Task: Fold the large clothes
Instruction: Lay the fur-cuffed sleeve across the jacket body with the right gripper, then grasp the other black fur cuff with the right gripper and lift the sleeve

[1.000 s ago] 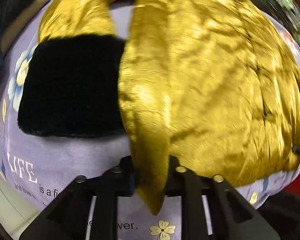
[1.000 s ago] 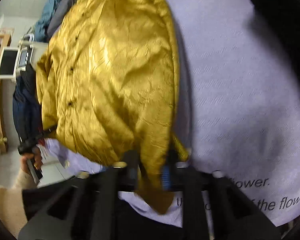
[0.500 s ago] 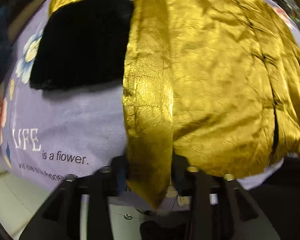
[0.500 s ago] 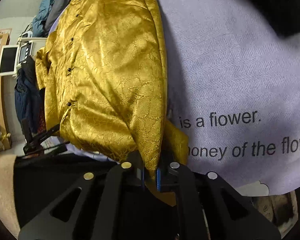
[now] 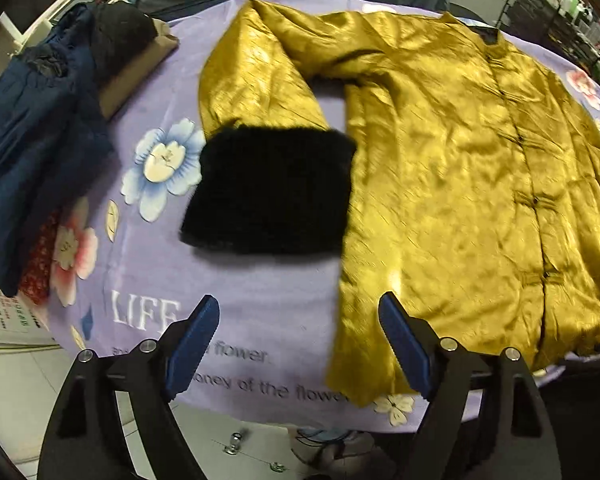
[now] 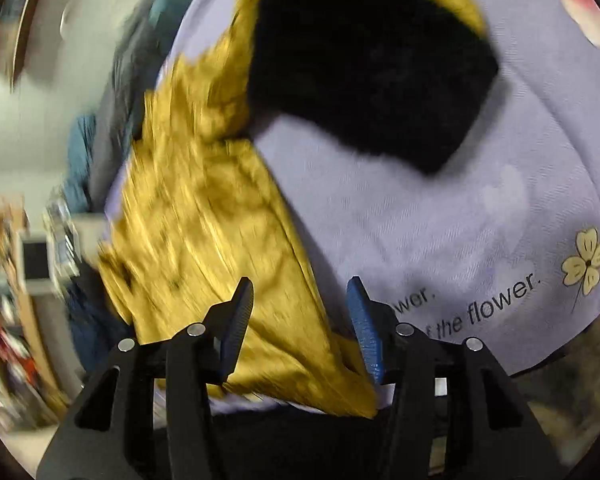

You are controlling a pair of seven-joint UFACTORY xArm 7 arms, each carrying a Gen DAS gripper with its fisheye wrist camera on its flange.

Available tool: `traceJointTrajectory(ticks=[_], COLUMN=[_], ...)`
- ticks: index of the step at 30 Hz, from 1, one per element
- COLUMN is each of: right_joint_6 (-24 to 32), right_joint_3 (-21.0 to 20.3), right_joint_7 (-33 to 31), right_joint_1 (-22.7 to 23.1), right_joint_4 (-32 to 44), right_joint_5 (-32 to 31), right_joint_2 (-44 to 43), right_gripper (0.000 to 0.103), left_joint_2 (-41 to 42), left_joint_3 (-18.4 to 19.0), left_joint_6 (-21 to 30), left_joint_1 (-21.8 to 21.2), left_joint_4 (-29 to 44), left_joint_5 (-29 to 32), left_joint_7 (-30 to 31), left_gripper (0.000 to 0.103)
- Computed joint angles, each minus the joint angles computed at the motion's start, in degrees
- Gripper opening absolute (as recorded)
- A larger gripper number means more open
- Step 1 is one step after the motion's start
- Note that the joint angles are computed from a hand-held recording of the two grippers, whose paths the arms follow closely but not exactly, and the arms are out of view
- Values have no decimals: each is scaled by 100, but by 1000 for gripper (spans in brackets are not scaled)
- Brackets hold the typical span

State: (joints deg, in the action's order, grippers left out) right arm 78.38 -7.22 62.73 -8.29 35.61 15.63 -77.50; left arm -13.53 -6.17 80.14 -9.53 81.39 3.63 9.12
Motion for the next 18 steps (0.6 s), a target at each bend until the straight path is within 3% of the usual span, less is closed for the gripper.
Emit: traceJointTrajectory(ticks=[5, 9, 13, 18], right_joint_6=[-1537, -2179, -2375, -2666], right_joint_3=[170, 634, 1040, 1164], right_joint_7=[1549, 2625, 3752, 4133], right_joint_1=[-1062, -1476, -1964, -1921], right_joint_4=[-1131, -1655, -2020, -2281], right_joint_5=[498, 441, 255, -159], right_joint_2=[-1163, -1729, -2332, -2320], right_gripper=[50, 50, 50, 50], left_joint_2=[300, 406, 566, 742], left_joint_3=[-166, -380, -589, -761], left_joint_6=[-177, -381, -497, -627], left_joint_1=[-197, -551, -916, -1317], left_joint_4=[332, 343, 417, 511], left_joint_5=[-218, -543, -648, -616], left_joint_7=[-194, -296, -390, -258], left_gripper=[80, 80, 80, 81])
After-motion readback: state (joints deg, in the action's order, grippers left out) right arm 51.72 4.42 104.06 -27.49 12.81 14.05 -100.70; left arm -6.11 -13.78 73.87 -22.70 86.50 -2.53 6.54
